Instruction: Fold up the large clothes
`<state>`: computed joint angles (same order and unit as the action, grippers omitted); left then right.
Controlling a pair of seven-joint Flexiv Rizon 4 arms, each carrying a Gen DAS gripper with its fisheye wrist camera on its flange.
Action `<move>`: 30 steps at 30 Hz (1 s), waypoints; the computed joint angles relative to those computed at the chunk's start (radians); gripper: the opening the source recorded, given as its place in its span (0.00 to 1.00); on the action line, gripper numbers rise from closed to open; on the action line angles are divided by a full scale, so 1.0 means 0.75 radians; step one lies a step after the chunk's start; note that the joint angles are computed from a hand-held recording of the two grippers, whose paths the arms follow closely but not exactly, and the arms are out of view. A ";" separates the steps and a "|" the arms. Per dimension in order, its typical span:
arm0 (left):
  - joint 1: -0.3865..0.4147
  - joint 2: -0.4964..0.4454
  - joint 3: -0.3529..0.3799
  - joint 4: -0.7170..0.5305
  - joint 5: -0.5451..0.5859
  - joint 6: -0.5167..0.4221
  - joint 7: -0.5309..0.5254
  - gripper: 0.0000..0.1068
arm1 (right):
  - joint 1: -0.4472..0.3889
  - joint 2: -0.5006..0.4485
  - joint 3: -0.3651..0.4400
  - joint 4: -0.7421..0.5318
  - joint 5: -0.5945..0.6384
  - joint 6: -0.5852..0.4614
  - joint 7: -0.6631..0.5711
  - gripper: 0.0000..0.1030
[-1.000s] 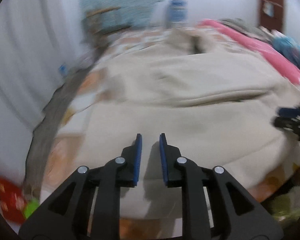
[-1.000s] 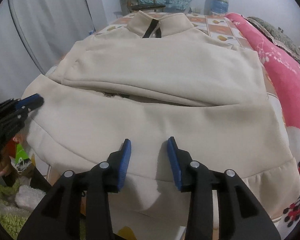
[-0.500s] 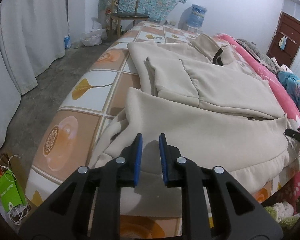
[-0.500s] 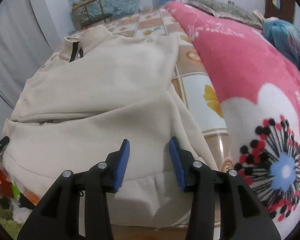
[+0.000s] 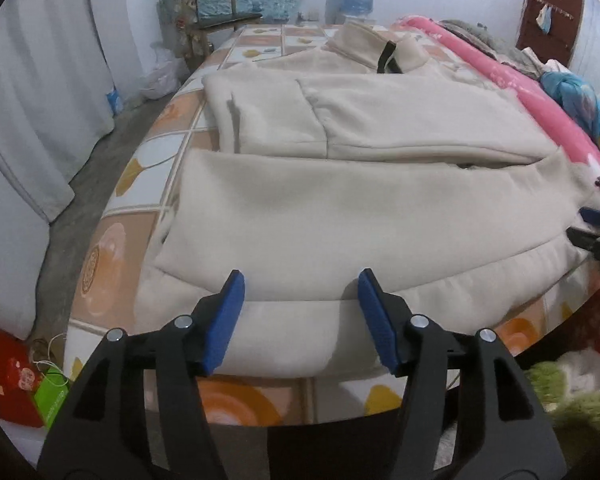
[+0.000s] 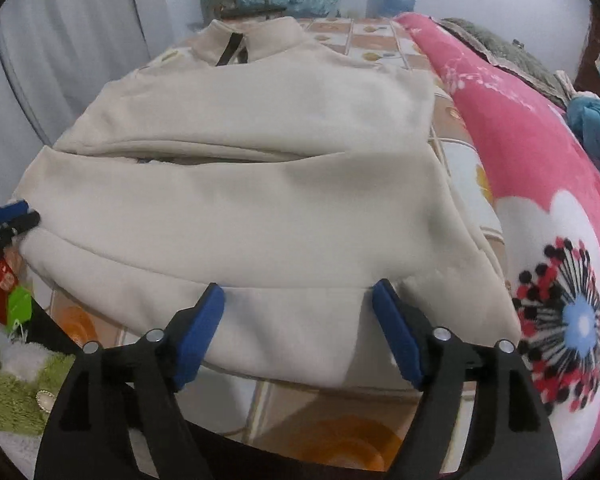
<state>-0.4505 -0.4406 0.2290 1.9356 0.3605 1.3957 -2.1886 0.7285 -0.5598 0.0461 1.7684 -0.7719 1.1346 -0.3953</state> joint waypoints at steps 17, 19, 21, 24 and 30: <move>-0.083 -0.067 -0.062 -0.317 0.175 -0.485 -0.061 0.83 | 0.053 -0.190 0.091 -0.334 0.219 -0.132 -0.367 0.81; -0.055 -0.063 -0.095 -0.323 0.168 -0.517 -0.065 0.85 | 0.064 -0.165 0.063 -0.318 0.232 -0.109 -0.343 0.81; -0.030 -0.058 -0.120 -0.319 0.154 -0.531 -0.077 0.86 | 0.060 -0.148 0.050 -0.308 0.248 -0.086 -0.319 0.81; -0.019 -0.060 -0.139 -0.333 0.161 -0.567 -0.080 0.86 | 0.052 -0.124 0.039 -0.289 0.268 -0.061 -0.268 0.81; 0.005 -0.063 -0.168 -0.347 0.147 -0.607 -0.079 0.86 | 0.015 -0.144 0.068 -0.355 0.357 -0.124 -0.247 0.81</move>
<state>-0.4466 -0.4876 0.1029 1.6752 0.4711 0.9401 -2.2479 0.7401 -0.6677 0.0969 1.5023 -0.5045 1.0419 -0.5807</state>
